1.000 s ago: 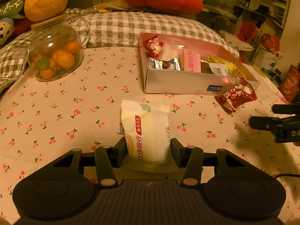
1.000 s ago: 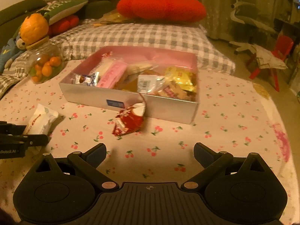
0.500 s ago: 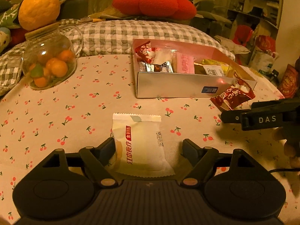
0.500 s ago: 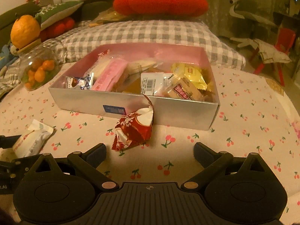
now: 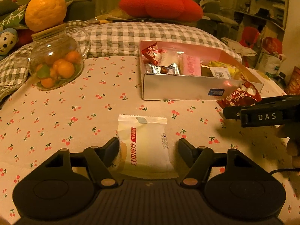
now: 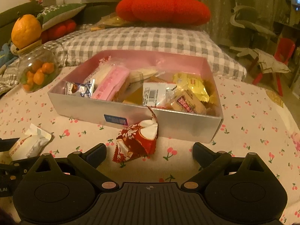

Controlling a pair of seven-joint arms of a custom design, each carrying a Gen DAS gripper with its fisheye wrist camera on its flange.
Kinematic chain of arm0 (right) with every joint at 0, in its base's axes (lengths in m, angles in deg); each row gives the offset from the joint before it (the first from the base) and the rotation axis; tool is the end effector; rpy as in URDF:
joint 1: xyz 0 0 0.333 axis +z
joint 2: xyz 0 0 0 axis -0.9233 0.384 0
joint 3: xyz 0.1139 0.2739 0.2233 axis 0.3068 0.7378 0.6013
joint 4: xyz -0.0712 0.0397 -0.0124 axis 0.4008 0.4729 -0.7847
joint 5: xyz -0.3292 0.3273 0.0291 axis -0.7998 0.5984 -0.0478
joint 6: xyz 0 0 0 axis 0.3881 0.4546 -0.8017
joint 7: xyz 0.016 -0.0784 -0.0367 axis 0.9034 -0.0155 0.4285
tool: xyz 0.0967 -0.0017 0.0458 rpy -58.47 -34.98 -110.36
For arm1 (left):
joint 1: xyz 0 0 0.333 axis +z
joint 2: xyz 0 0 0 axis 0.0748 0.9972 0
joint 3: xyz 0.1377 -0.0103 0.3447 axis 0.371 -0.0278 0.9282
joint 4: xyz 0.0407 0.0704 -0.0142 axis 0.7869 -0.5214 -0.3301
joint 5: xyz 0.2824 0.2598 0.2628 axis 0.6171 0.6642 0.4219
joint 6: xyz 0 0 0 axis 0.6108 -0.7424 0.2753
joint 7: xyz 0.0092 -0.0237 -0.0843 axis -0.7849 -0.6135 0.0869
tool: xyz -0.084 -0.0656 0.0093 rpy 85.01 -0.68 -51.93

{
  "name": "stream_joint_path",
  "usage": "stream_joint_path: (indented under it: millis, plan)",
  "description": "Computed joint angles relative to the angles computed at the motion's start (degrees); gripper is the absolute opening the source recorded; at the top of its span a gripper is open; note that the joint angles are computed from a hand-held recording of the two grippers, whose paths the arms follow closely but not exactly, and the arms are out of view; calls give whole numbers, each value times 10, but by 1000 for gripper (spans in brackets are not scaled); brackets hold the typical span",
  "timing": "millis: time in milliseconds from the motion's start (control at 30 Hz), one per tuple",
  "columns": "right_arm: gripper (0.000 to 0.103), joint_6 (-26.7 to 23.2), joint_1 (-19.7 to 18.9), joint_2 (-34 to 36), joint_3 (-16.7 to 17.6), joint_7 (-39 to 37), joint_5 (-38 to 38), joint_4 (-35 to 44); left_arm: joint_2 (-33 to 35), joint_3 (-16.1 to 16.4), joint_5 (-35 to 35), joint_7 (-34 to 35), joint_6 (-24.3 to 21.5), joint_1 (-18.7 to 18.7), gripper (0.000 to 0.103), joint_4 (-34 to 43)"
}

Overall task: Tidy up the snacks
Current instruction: 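Grasp the red candy packet with the right gripper while the left gripper holds the biscuit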

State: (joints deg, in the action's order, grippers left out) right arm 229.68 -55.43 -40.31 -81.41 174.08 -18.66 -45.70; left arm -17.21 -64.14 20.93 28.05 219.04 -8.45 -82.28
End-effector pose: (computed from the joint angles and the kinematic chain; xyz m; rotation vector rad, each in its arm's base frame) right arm 0.6461 0.1423 0.3817 -1.8313 1.5154 -0.6690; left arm 0.5938 -0.1189 0.3899 -1.6375 1.8822 -0.8690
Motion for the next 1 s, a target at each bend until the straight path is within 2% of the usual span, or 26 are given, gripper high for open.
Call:
stream_joint_path:
  millis: [67, 100, 133, 267, 333, 400, 467, 500, 633, 700, 767, 833, 900, 1000]
  plan:
    - [98, 5, 23, 0, -23, -2, 4, 0, 0, 24, -3, 0, 0, -24, 62, 0]
    - [96, 7, 30, 0, -29, -4, 6, -1, 0, 47, -7, 2, 1, -47, 60, 0]
    - [95, 8, 29, -1, -28, -6, 6, -1, -1, 55, -9, 3, 1, -55, 59, -1]
    - [89, 12, 37, -2, -34, -15, 10, -2, 0, 119, -21, 5, -2, -120, 57, 1]
    - [84, 12, 39, -3, -35, -19, 13, -2, 0, 132, -21, 3, -3, -132, 55, 1]
    - [79, 11, 20, -5, -17, -19, 10, -3, 0, 143, -19, -2, -4, -142, 53, 2]
    - [74, 8, 18, -6, -14, -19, 11, -2, -1, 148, -17, -7, -5, -146, 51, 2]
    - [68, 6, 5, -6, -1, -18, 8, -2, -1, 136, -15, -9, -7, -133, 50, 3]
    - [50, 0, -64, -7, 69, -11, -6, -1, -3, 44, -10, -15, -15, -38, 47, 5]
    - [40, -1, -76, -8, 82, -8, -11, 0, -4, 22, -4, -22, -16, -15, 46, 5]
    - [39, -3, -87, -10, 93, -5, -14, 0, -4, -7, -1, -24, -18, 15, 46, 6]
    - [39, -7, -120, -10, 126, -4, -20, 1, -4, -53, -10, -15, -20, 59, 45, 7]
    - [39, -8, -128, -11, 135, -5, -22, 0, -4, -78, -16, -9, -21, 83, 45, 7]
    - [39, -8, -155, -13, 162, -4, -23, -2, -5, -135, -54, 25, -27, 134, 45, 10]
